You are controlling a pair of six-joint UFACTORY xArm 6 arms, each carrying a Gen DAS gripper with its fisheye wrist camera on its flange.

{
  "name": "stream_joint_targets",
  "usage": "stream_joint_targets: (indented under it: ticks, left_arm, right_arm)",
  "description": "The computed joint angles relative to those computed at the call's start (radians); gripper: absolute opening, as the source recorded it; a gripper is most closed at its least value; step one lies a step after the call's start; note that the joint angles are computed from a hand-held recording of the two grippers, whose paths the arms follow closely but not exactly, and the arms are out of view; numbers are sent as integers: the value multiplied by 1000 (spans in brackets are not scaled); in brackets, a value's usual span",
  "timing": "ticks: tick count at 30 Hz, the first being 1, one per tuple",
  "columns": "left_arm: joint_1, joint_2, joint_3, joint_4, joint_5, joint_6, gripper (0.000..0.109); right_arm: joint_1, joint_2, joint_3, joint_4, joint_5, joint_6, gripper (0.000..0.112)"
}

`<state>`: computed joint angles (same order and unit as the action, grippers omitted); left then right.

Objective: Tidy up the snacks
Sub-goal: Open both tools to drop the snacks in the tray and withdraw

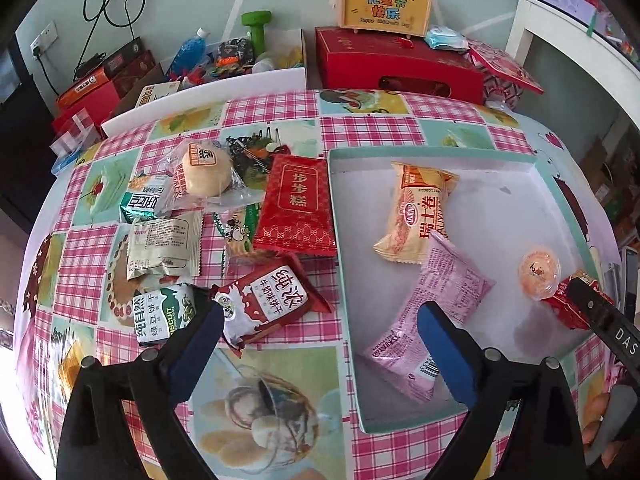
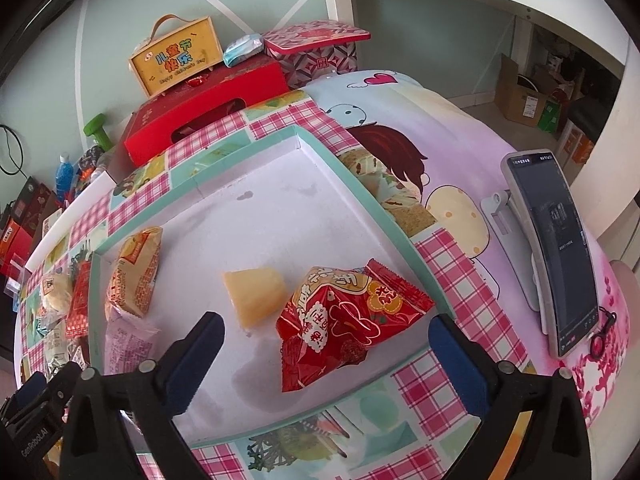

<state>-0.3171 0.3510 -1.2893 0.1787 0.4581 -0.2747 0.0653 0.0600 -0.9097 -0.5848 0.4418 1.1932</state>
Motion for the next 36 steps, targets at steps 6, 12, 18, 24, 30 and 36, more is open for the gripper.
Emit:
stream_joint_targets:
  ticks: [6, 12, 18, 24, 30, 36]
  left_arm:
    - [2, -2, 1, 20, 11, -13, 97]
    - [3, -6, 3, 34, 28, -10, 97]
    - [7, -9, 0, 117, 80, -48, 97]
    - [33, -17, 6, 103, 98, -44, 97]
    - [91, -38, 27, 139, 114, -110, 97]
    - [176, -78, 61, 212, 119, -236, 97]
  right_arm:
    - [10, 1, -8, -11, 1, -4, 103]
    - [34, -6, -21, -23, 27, -6, 103]
    - [99, 2, -54, -22, 35, -38, 103]
    - [159, 41, -92, 20, -20, -101, 103]
    - [202, 80, -136, 36, -15, -143, 103]
    - [229, 123, -170, 96, -20, -197, 103]
